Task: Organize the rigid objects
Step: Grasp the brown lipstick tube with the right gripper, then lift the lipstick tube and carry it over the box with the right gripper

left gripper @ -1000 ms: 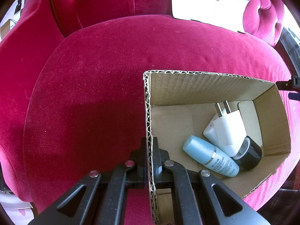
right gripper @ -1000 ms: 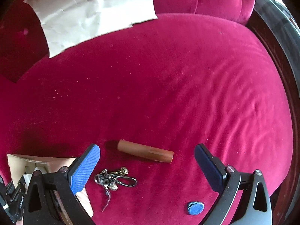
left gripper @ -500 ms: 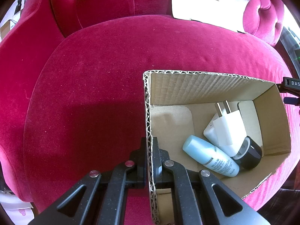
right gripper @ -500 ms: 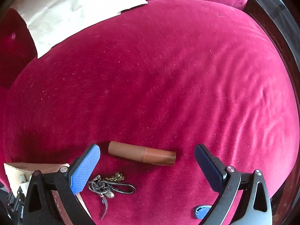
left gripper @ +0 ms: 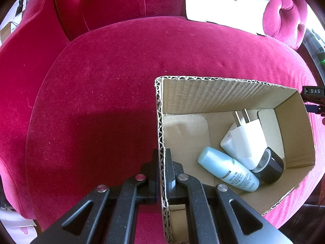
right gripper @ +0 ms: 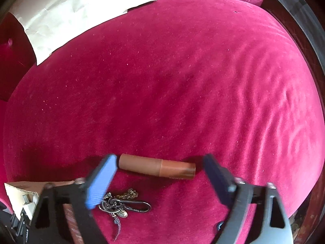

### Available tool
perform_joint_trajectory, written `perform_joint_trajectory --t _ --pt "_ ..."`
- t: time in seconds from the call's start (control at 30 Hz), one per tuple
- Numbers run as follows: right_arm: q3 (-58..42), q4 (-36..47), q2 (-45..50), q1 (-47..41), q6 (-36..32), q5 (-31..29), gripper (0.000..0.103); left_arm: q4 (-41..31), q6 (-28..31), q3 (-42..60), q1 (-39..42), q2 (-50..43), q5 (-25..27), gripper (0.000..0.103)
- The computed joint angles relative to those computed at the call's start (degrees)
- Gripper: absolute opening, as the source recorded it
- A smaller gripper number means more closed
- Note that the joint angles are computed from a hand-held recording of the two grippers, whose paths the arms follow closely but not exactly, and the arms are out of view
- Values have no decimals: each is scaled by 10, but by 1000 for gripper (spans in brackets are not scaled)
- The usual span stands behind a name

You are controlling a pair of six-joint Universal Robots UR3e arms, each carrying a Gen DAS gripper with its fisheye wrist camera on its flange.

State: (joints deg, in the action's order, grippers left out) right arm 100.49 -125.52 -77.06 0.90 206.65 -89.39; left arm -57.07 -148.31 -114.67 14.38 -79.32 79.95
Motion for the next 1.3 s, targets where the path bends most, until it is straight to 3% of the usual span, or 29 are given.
perform_joint_trajectory --t 0.4,1.3 --pt "-7 10 -4 15 5 -17 77 -1 0 1 0 0 0 3" --pt "-89 199 -121 36 -15 -41 77 1 -1 2 -2 -3 1 3"
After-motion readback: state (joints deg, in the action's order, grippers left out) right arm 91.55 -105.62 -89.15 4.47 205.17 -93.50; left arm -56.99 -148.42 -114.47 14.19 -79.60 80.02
